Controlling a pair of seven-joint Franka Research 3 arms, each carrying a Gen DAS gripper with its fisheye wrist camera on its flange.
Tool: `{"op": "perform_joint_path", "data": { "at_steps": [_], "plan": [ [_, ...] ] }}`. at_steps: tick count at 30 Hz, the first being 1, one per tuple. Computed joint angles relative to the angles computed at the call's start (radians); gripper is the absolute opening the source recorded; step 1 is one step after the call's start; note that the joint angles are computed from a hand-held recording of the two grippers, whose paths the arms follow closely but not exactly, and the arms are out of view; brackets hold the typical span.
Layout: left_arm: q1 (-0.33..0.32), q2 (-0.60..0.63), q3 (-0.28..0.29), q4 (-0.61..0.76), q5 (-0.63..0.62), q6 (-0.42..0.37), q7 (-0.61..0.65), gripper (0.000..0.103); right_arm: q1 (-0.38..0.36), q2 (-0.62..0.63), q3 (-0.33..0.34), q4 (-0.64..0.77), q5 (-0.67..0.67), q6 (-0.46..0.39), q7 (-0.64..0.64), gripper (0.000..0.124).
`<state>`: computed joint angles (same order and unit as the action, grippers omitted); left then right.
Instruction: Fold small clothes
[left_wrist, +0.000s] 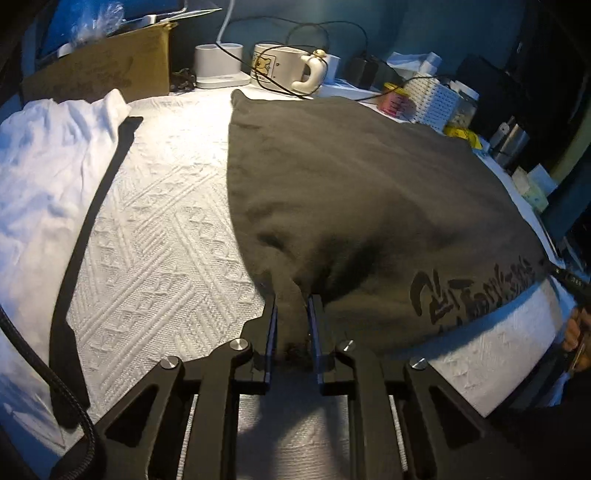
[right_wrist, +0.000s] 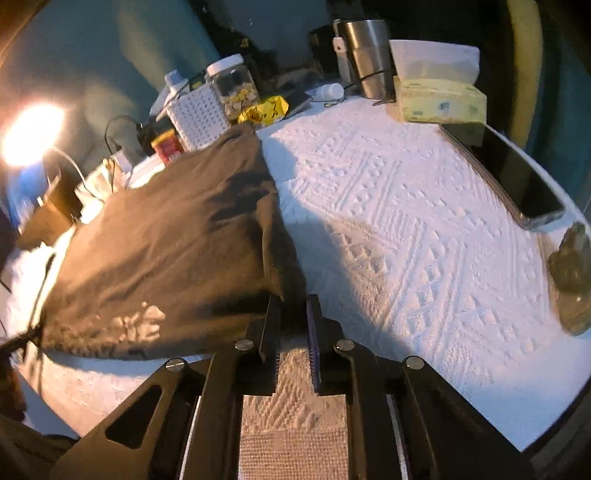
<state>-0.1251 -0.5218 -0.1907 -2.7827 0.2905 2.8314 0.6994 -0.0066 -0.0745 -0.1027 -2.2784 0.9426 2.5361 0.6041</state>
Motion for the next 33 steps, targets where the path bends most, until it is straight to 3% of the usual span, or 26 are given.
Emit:
{"op": "perform_joint_path", "data": {
  "at_steps": [6,13,16,20,22,23,28,29,31,33],
  "plan": [
    [0.043,-0.041,-0.012,-0.006,0.034,-0.038,-0.026,0.005,-0.028,0.017,-0.025,0.034,0.099,-0.063,-0.024,0.009],
    [0.021,-0.034,0.007,-0.001,0.016,-0.068,-0.018,0.004,-0.051,0.043,-0.018,0.040,0.150,-0.086,-0.034,0.009],
    [0.009,-0.040,0.022,-0.007,0.001,-0.069,-0.003,0.004,-0.043,0.031,-0.001,0.028,0.097,-0.017,-0.021,0.009],
    [0.020,-0.042,-0.006,0.007,0.011,-0.133,-0.007,0.008,-0.010,0.003,0.032,-0.018,-0.066,0.163,0.046,0.027],
    [0.054,-0.039,-0.076,0.039,0.075,-0.212,-0.054,0.024,0.006,-0.001,0.038,-0.040,-0.132,0.232,0.068,0.027],
    [0.051,-0.037,-0.083,0.049,0.093,-0.233,-0.065,0.028,0.014,-0.004,0.041,-0.049,-0.164,0.260,0.085,0.027],
    [0.018,-0.049,-0.032,0.027,0.090,-0.209,-0.074,0.046,0.034,0.003,0.046,-0.072,-0.302,0.356,0.202,0.031],
    [0.012,-0.049,-0.020,0.023,0.085,-0.197,-0.068,0.049,0.040,0.002,0.042,-0.072,-0.298,0.355,0.201,0.031],
    [0.004,-0.046,-0.010,0.015,0.078,-0.164,-0.058,0.064,0.055,0.010,0.024,-0.050,-0.220,0.294,0.146,0.032],
    [0.015,-0.027,-0.034,0.029,0.093,-0.161,-0.074,0.068,0.061,0.021,0.020,-0.035,-0.135,0.272,0.085,0.035]
  ]
}}
